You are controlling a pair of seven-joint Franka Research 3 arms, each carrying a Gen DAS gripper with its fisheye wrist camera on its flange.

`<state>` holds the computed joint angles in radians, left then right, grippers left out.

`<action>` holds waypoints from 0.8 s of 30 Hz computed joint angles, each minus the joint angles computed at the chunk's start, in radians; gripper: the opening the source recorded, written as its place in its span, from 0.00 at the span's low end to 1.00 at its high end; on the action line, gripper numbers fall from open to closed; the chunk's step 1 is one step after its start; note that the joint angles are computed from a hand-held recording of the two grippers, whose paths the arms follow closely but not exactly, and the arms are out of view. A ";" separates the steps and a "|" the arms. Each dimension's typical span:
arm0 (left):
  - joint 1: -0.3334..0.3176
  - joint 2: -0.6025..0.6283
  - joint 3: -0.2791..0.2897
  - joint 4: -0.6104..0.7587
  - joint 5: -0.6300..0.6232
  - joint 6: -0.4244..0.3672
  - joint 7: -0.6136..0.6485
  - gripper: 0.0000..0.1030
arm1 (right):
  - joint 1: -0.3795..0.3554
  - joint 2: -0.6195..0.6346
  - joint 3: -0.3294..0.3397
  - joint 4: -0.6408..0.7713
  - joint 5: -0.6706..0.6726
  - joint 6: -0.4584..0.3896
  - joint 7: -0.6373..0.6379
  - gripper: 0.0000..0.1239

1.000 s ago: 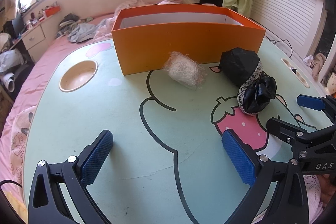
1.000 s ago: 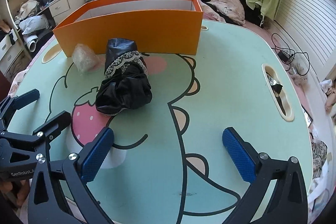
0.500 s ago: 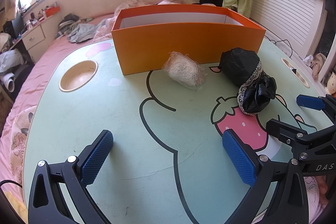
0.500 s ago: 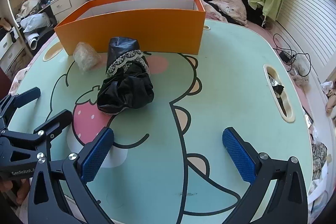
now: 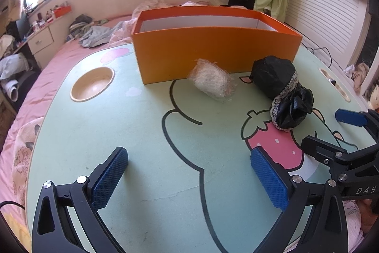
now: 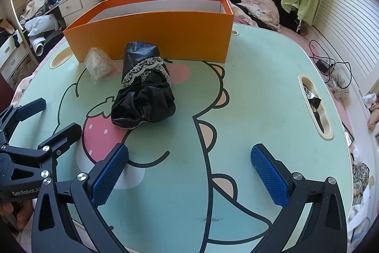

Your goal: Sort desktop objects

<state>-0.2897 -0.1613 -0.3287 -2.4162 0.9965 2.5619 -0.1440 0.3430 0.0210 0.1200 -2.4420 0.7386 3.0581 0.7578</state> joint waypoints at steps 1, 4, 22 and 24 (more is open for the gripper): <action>0.004 -0.014 0.001 -0.011 0.013 0.011 -0.025 1.00 | 0.000 0.000 0.001 0.001 0.006 0.000 -0.005 0.83; 0.021 -0.066 -0.011 -0.036 0.052 -0.004 -0.124 1.00 | 0.000 0.001 0.002 0.002 0.029 0.001 -0.026 0.83; 0.072 0.335 0.127 0.554 -0.581 -0.149 0.896 0.28 | 0.000 0.002 0.002 0.003 0.039 0.001 -0.036 0.83; 0.048 0.393 0.141 0.626 -0.527 -0.234 0.879 0.28 | 0.000 0.002 0.002 0.003 0.038 0.002 -0.035 0.83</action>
